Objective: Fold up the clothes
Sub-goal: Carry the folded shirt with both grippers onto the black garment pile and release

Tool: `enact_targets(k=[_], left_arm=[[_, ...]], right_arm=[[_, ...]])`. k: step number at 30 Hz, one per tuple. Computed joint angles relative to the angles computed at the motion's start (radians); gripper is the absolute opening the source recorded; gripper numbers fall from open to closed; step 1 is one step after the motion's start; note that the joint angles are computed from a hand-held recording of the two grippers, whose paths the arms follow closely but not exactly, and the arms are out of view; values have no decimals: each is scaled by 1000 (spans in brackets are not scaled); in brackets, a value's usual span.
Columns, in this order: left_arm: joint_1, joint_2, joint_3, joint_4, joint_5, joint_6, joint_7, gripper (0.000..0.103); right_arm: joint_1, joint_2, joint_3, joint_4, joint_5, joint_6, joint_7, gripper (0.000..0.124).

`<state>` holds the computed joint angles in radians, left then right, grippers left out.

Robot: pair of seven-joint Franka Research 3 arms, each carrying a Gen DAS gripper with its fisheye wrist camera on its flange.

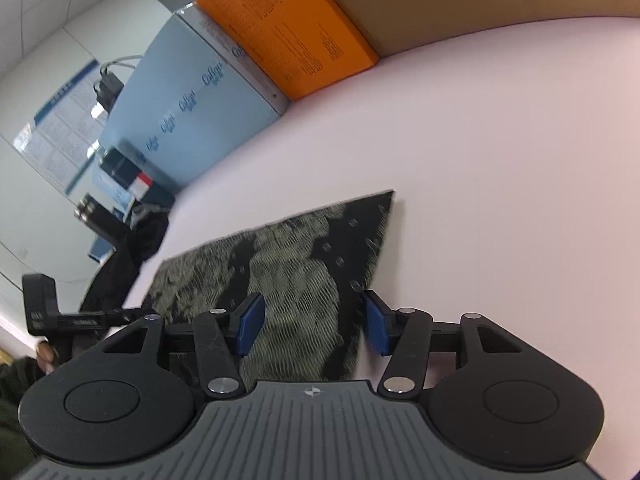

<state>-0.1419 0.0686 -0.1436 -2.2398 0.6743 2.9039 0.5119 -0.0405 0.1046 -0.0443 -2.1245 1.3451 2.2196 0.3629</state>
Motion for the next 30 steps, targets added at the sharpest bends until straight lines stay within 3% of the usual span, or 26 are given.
enact_targets(k=[2, 3, 4, 5, 7, 12, 17, 22, 26, 27, 28, 30], left_arm=[[-57, 21, 28, 69, 238, -116, -230, 52], [-54, 25, 14, 84, 271, -138, -266, 11], [-57, 27, 8, 94, 284, -151, -286, 3], [-67, 22, 5, 100, 326, -182, -339, 3], [-82, -10, -6, 88, 434, -245, -442, 3], [-57, -163, -51, -21, 533, -299, -551, 3], [-1, -341, -95, -134, 532, -399, -626, 3], [74, -518, -106, -251, 503, -492, -608, 3], [139, -539, -61, -292, 468, -496, -504, 8], [149, -511, -41, -285, 416, -505, -440, 16], [159, -466, -38, -261, 345, -565, -379, 29], [173, -385, -32, -210, 232, -684, -302, 33]], right_arm=[[11, 32, 17, 22, 72, 8, -44, 51], [16, 50, 25, 36, 98, 12, -35, 39], [20, 61, 31, 46, 111, 22, -10, 21], [23, 68, 35, 51, 117, 30, 15, 5], [26, 76, 43, 56, 131, 37, 58, 5], [2, 33, 40, 41, 235, -124, 89, 5], [24, 31, 49, 93, 274, -253, 102, 5], [87, 143, 108, 267, 268, -287, 114, 5], [170, 329, 181, 522, 150, -213, 125, 5], [202, 379, 193, 589, 90, -167, 135, 5], [240, 418, 196, 641, 26, -101, 159, 6], [332, 486, 182, 723, -123, 55, 232, 14]])
